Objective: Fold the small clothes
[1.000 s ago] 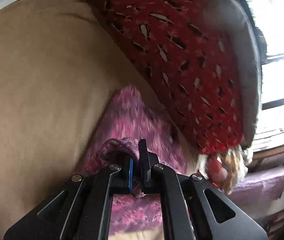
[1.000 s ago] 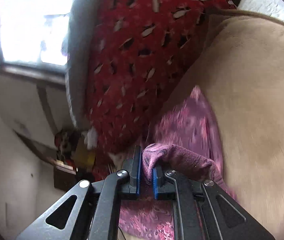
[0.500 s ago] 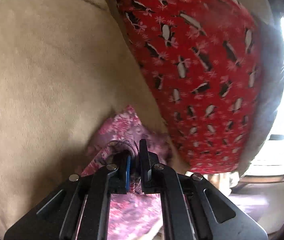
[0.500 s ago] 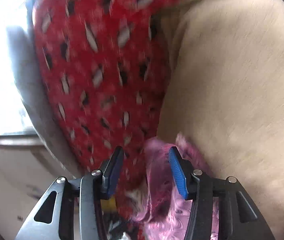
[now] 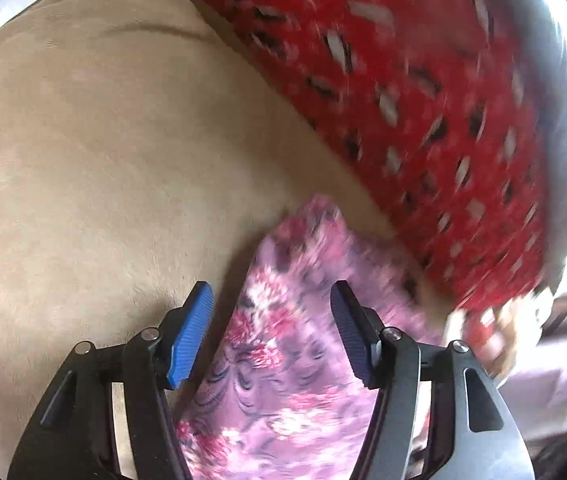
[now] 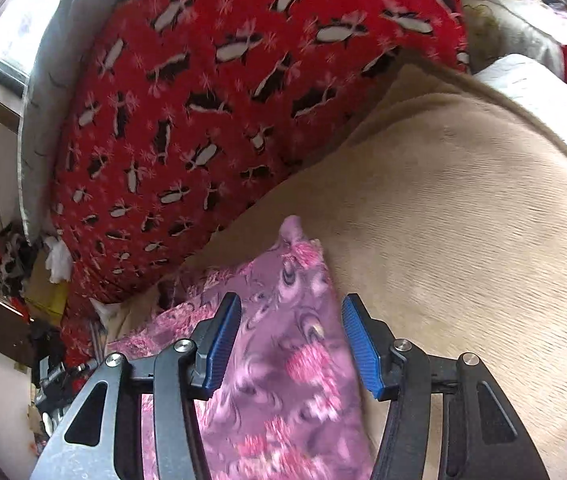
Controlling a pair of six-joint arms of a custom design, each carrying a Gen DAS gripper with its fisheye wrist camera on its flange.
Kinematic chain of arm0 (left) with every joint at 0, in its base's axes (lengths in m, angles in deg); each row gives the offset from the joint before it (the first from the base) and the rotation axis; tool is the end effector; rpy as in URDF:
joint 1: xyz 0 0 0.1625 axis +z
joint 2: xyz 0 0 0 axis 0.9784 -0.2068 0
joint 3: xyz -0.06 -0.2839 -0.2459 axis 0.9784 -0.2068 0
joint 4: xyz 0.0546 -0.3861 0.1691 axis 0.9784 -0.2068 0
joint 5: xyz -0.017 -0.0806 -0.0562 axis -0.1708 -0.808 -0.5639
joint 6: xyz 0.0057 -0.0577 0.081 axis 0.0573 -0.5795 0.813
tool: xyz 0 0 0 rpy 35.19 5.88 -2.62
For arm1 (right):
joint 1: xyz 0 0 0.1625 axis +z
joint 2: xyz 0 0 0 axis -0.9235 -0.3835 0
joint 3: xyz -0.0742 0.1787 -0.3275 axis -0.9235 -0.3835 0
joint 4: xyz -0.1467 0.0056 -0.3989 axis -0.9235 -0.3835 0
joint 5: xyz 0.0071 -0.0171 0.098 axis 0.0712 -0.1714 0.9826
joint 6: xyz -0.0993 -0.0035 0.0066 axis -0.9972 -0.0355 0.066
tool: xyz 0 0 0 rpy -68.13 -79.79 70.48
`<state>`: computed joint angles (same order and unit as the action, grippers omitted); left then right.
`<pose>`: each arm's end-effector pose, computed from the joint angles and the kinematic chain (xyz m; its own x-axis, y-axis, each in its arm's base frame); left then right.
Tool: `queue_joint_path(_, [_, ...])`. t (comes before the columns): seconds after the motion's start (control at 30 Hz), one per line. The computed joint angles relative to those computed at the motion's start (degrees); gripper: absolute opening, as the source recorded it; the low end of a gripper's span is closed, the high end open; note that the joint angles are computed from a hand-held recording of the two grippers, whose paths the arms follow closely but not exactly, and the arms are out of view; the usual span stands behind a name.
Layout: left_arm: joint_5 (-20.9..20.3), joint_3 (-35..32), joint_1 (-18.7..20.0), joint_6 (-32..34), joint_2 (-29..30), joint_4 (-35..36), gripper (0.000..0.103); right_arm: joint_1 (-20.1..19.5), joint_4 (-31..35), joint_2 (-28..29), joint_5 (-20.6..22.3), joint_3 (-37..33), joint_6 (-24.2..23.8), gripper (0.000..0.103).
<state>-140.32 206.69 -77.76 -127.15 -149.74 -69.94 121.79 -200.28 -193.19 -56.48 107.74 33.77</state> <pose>-0.2752 -0.1839 0.1892 -0.8774 -0.4764 -0.0566 -0.3582 0.7290 -0.5833 -0.0325 -0.3114 0.4242 -0.9932 -0.0429 0.1087 -0.0897 0.8759 -0.4741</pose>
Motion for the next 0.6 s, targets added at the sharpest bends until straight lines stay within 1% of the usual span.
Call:
queue_joint_path(0.07, [-1.48,-0.23,2.05,4.28,3.85,-3.82,0.06,2.73,-4.25,1.79,-2.41,1.29,2.22,0.056])
queue_joint_path(0.13, [-1.39,-2.31,3.34,6.94,9.14,-4.3,0.059,5.47,-8.71,3.05,-4.89,2.65,3.39,0.055])
queue_joint_path(0.17, [-0.69,-4.13,3.56,8.29,11.86,-2.6,0.04,6.65,-11.36,3.51,-5.91,3.46,3.28,0.05])
queue_joint_path(0.2, [-0.35,-5.66,3.67,9.37,13.76,-0.9,0.009,7.97,-13.49,4.1,-7.47,3.92,2.87,0.041])
queue_joint_path(0.23, [-0.27,-6.45,3.95,9.91,14.6,-0.17,0.007,8.73,-14.15,4.46,-8.15,3.93,2.36,0.009])
queue_joint_path(0.27, [0.35,-6.96,3.96,9.68,14.99,0.35,0.007,9.26,-14.17,4.75,-8.27,3.69,1.53,0.006])
queue_joint_path(0.3, [1.52,-7.26,3.59,8.92,14.9,1.68,0.005,8.52,-12.61,4.02,-5.98,2.98,0.7,0.006])
queue_joint_path(0.37, [3.94,-7.41,2.57,7.04,13.85,4.77,0.003,5.31,-9.8,1.61,1.56,2.05,-0.88,0.004])
queue_joint_path(0.4, [5.04,-6.78,2.12,5.7,12.55,5.32,0.003,2.74,-8.1,0.21,6.88,1.41,-1.84,0.004])
queue_joint_path(0.43, [5.82,-6.11,2.11,4.36,11.61,5.68,0.003,0.84,-7.44,-0.47,10.1,0.98,-2.28,0.004])
queue_joint_path(0.47, [6.22,-5.69,2.29,3.63,11.32,5.62,0.003,0.12,-7.65,-0.26,10.92,0.64,-2.04,0.004])
queue_joint_path(0.53, [4.54,-5.3,4.43,4.32,12.08,4.77,0.003,0.33,-10.11,2.4,7.93,0.08,0.28,0.004])
queue_joint_path(0.57, [3.41,-5.53,5.59,5.08,13.31,4.23,0.004,0.91,-10.56,4.04,5.4,-0.23,1.45,0.004])
queue_joint_path(0.6, [2.77,-5.41,6.18,5.55,13.82,3.85,0.004,2.15,-12.56,6.04,0.59,0.0,3.42,0.005])
